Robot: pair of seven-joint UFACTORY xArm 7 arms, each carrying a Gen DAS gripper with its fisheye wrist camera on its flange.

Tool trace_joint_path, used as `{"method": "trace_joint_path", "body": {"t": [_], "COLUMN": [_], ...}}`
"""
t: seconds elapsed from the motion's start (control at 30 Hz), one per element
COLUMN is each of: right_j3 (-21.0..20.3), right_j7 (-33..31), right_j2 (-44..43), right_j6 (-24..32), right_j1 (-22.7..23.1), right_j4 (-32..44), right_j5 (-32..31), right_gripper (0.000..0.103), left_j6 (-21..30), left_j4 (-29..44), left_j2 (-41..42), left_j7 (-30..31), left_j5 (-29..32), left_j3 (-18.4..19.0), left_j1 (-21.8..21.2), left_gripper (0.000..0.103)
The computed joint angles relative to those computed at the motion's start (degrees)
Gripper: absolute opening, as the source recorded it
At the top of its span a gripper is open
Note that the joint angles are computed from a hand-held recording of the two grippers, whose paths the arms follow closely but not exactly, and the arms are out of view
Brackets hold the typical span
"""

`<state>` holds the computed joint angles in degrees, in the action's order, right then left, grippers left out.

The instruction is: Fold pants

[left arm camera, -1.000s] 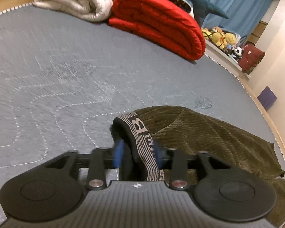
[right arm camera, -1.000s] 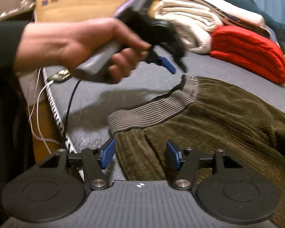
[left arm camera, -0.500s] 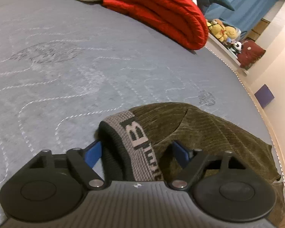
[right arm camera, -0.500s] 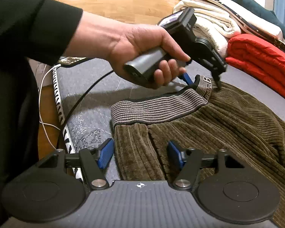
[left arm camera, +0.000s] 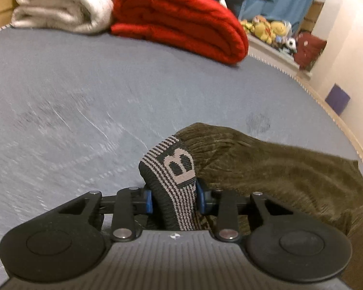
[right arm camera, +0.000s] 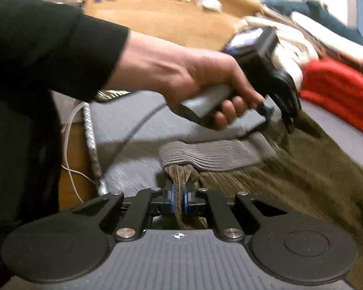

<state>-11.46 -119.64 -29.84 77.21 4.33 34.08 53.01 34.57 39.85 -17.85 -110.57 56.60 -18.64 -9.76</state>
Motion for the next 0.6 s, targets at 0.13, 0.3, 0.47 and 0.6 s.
{"method": "trace_joint_path", "body": {"t": [0.13,0.3,0.47,0.6], "right_j3": [-0.2,2.0,-0.7,-1.4], "right_j7": [-0.5,0.2,6.8,11.6], "right_j2": [-0.7,-1.1,-0.6,1.5], "right_j6": [1.6,-2.1,1.4,1.3], "right_j1": [0.5,0.5,0.2,-1.9], "right_j4": [-0.7,-2.2,1.1,4.0], "right_j5": [0.4,-1.7,-0.8,0.5], "right_gripper": [0.007,0.015,0.044,0.056], "left_j6": [1.8,12.2,20.0,10.6], "left_j4": [-2.7,2.2,4.1,2.4], "left_j2": [-4.4,0.9,-3.7,-6.6], "left_j7": [1.7,10.0,5.8,10.0], "left_j5": [-4.2,-11.3,-7.0,-5.4], "left_j3": [-0.4,-1.8,-4.2,-3.4], "left_j1": [-0.5,-2.8,-5.6,-7.3], "left_gripper": [0.038,0.060,0.060,0.059]}}
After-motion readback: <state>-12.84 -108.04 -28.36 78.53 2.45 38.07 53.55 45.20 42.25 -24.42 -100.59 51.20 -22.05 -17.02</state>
